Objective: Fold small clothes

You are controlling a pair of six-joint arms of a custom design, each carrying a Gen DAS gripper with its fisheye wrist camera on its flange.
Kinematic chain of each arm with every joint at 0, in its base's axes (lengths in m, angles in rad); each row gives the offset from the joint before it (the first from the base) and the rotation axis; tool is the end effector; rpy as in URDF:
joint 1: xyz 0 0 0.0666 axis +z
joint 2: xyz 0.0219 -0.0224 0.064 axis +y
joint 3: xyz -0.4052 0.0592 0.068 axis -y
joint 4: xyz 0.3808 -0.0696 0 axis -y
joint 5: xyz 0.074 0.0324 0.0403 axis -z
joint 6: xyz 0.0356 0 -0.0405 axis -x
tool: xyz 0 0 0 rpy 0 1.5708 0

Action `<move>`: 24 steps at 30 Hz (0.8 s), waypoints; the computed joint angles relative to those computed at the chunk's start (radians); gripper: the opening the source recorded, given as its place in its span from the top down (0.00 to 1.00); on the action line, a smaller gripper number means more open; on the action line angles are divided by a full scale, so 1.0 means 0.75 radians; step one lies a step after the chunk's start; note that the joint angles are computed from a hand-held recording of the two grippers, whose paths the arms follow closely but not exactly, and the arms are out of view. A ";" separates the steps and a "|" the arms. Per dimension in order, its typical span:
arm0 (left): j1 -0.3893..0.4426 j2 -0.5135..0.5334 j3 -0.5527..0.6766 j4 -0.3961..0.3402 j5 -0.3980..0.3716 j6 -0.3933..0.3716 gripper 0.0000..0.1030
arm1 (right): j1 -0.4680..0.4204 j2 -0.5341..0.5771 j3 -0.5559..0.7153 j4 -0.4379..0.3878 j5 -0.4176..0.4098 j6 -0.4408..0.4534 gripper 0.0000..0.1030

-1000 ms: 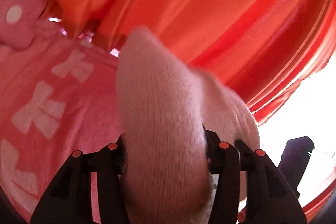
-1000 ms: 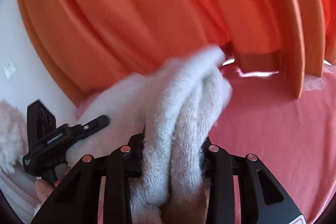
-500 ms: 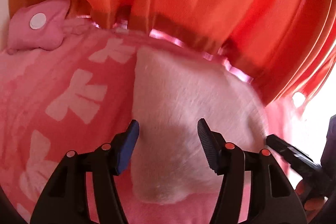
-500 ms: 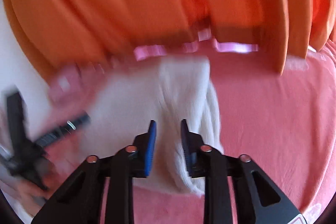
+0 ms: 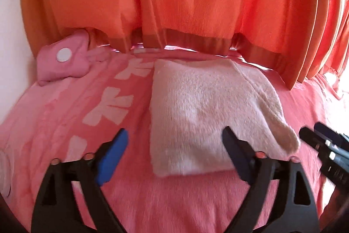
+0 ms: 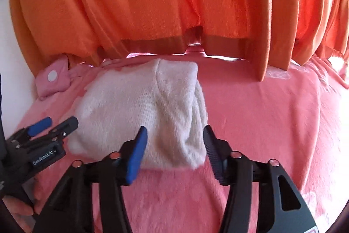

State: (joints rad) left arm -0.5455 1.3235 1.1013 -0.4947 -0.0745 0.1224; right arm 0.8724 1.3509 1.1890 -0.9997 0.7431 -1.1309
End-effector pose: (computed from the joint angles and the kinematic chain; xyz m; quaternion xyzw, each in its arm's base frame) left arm 0.3794 -0.2277 0.3841 0.1759 0.8926 -0.1036 0.4021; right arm 0.2858 0.3024 0.3875 0.1907 0.8952 -0.0321 0.4015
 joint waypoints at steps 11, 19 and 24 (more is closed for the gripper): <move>-0.070 -0.122 -0.183 -0.064 -0.143 0.051 0.13 | 0.202 0.079 -0.003 -0.274 0.093 -0.360 0.31; -0.123 -0.135 -0.262 0.003 -0.208 0.058 0.13 | 0.219 0.102 -0.035 -0.240 0.052 -0.424 0.30; -0.131 -0.118 -0.281 0.037 -0.215 0.084 0.13 | 0.214 0.140 -0.035 -0.220 0.030 -0.423 0.30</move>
State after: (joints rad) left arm -0.6440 1.2347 0.8906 -0.4666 -0.2355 0.1856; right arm 1.0326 1.4562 1.1631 -1.1645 0.7655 -1.4481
